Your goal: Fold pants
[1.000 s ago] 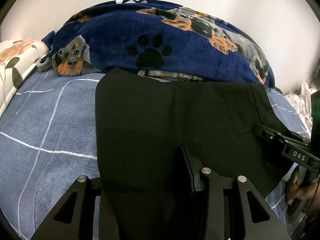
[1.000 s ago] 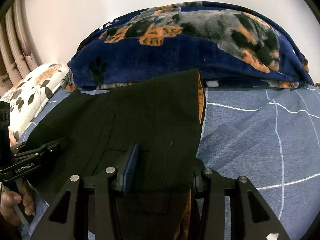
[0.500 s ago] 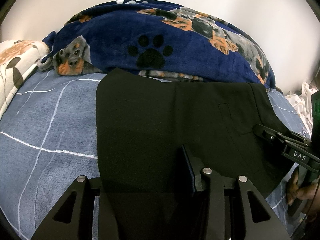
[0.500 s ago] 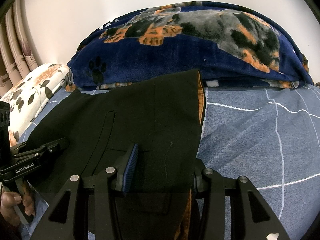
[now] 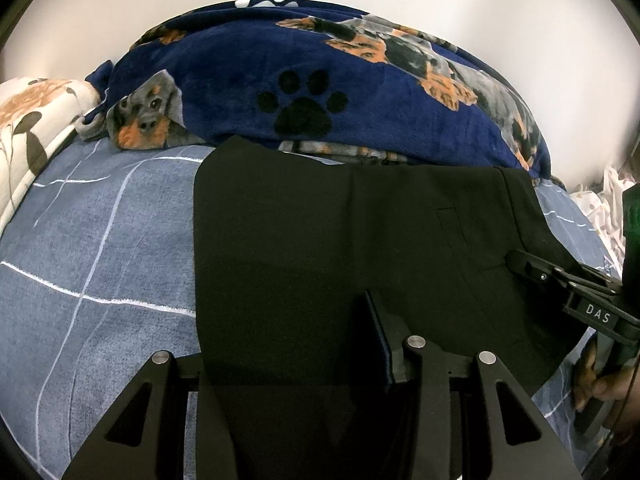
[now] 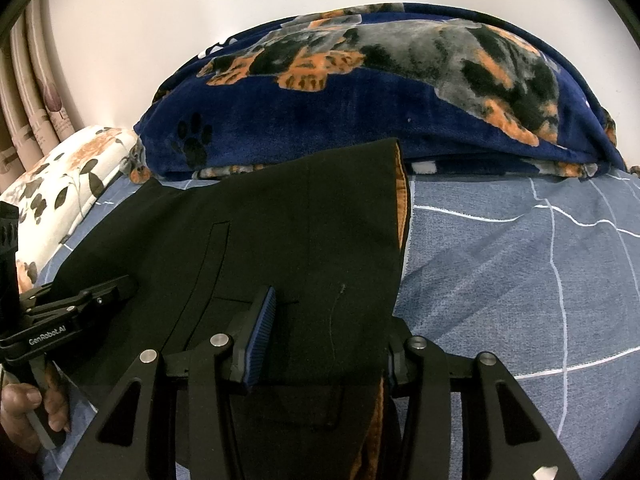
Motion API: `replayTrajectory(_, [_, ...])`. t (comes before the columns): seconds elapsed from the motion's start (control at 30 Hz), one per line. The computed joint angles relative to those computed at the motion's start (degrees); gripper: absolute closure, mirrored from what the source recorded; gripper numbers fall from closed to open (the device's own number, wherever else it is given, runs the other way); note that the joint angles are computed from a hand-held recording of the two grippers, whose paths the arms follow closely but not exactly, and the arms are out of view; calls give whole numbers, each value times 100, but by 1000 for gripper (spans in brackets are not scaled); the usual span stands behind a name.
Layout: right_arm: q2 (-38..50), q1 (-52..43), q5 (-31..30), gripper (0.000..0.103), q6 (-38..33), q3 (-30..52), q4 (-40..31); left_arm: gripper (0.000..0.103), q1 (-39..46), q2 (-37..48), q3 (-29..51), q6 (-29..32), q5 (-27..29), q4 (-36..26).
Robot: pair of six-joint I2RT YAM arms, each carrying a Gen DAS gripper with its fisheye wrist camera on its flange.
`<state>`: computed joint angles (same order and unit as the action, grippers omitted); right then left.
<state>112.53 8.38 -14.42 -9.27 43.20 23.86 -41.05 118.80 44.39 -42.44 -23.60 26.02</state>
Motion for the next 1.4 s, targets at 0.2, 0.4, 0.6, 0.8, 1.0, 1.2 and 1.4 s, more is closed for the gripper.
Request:
replayTrajectory(0.2, [11,7,17,61,-1,9,2,61,-6,2,18,2,-19,-21])
replayTrajectory(0.4, [8,6,12,61,-2,15,-11,61,-31,-18,4,-13,-63,-40])
replayTrajectory(0.6, [7,5,12,61,-5,18,-15,61,-37,-6,7,-13,-73,-32])
replayTrajectory(0.8, [5,7,15,61,-7,18,-19,61,-37,-1,2,-13,-71,-16])
replayTrajectory(1.0, [8,12,25,61,-8,24,-21,61,-37,0,-4,-15,-68,-3])
replayTrajectory(1.2, [8,13,21,60,-7,29,-27,61,-43,-2,-2,-19,-74,-7])
replayTrajectory(1.4, [13,10,21,60,-13,36,-35,61,-48,-6,0,-21,-80,-14])
